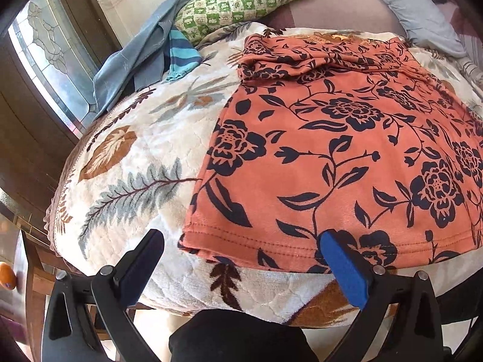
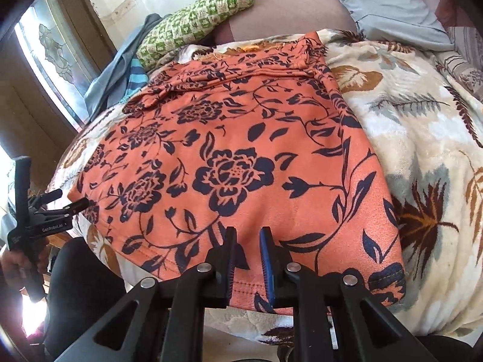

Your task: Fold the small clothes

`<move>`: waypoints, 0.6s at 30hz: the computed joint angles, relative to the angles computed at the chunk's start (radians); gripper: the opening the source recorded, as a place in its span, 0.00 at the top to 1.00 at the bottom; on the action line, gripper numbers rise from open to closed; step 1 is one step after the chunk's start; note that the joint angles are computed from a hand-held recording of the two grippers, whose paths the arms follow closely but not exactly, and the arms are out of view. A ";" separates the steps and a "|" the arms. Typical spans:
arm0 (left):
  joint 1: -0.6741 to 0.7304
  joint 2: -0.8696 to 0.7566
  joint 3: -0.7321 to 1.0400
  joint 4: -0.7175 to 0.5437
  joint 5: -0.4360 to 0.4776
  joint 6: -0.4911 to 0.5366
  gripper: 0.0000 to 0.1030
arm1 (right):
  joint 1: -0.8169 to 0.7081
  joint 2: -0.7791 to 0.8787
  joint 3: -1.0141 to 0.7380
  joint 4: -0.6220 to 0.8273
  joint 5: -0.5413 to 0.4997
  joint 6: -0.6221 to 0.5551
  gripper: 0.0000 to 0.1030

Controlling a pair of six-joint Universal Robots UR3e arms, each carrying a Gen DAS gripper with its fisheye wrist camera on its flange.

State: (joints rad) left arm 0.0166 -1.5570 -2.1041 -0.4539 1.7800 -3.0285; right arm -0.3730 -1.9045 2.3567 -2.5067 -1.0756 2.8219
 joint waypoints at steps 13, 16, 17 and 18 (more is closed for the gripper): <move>0.095 0.067 -0.014 -0.023 -0.021 0.060 0.00 | 0.018 0.031 -0.006 -0.084 -0.046 0.061 0.78; 0.173 0.082 -0.032 -0.046 -0.034 0.080 0.00 | 0.035 0.086 -0.039 -0.041 -0.068 0.061 0.78; 0.203 0.087 -0.040 -0.056 -0.040 0.086 0.00 | 0.041 0.114 -0.060 -0.008 -0.072 0.057 0.78; 0.234 0.091 -0.048 -0.066 -0.047 0.094 0.00 | 0.051 0.133 -0.065 -0.005 -0.083 0.061 0.77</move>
